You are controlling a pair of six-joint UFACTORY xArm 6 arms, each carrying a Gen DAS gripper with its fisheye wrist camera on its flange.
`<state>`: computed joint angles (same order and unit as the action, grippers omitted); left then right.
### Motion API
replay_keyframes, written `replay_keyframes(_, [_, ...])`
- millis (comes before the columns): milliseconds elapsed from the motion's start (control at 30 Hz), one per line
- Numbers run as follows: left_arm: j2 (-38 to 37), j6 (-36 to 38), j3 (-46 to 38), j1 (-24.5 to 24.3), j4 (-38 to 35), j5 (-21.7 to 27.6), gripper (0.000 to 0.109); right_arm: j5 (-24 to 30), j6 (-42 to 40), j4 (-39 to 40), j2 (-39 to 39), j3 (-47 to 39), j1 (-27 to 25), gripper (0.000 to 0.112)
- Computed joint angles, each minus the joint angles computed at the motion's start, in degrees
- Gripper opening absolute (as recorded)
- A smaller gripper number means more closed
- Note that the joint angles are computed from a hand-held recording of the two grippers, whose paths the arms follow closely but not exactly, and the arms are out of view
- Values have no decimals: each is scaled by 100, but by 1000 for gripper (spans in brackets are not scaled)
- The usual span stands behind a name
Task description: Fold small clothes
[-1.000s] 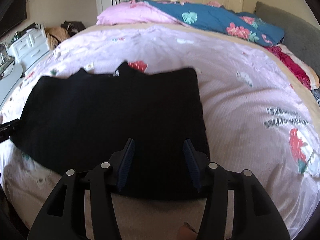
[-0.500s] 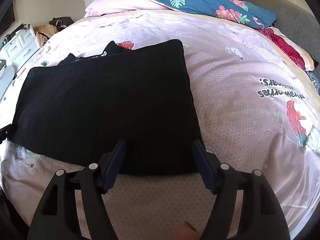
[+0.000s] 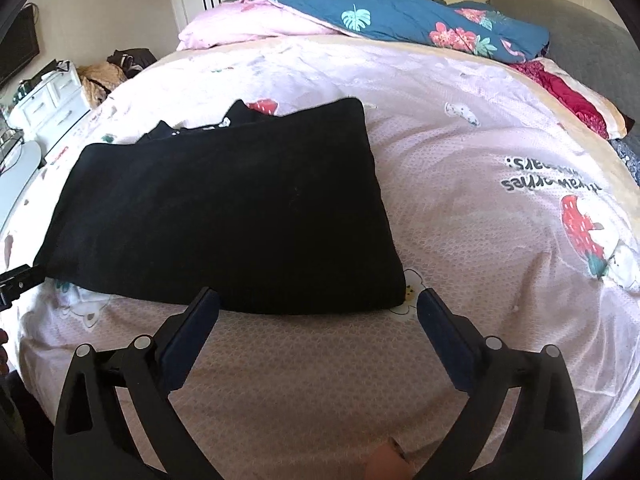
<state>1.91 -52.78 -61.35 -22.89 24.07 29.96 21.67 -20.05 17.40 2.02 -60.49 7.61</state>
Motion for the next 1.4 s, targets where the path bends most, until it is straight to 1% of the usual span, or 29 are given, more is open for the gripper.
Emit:
replay_keyframes(167, [-187, -156, 129, -53, 139, 99, 94, -147, -232, 95, -236, 210, 117, 99])
replay_keyframes(333, [-416, -367, 302, -8, 328, 129, 94, -277, -345, 69, -403, 345, 297, 99])
replay_keyframes(533, [-747, -633, 627, 195, 507, 92, 94, -462, -400, 2, -468, 446, 612, 99])
replay_keyframes(733, [-1050, -926, 934, 472, 735, 160, 94, -568, -204, -365, -388, 440, 1030, 99])
replay_keyframes(867, [-1161, -1232, 977, 572, 1139, 376, 94, -717, -58, -665, -310, 430, 1336, 99])
replay_keyframes(967, [-1189, -1247, 998, 625, 1219, 392, 94, -739, -46, -780, -210, 350, 1542, 99])
replay_keyframes(1133, [-1114, -1241, 946, 699, 1296, 388, 94, -830, 180, -1346, 47, 185, 1843, 99])
replay_keyframes(1300, [-964, -1186, 809, 752, 1279, 339, 94, -846, 321, -1639, 322, 3, 2060, 99])
replay_keyframes(1400, [-841, -1167, 668, 778, 1328, 337, 94, -869, 506, -1944, 499, -116, 2162, 99])
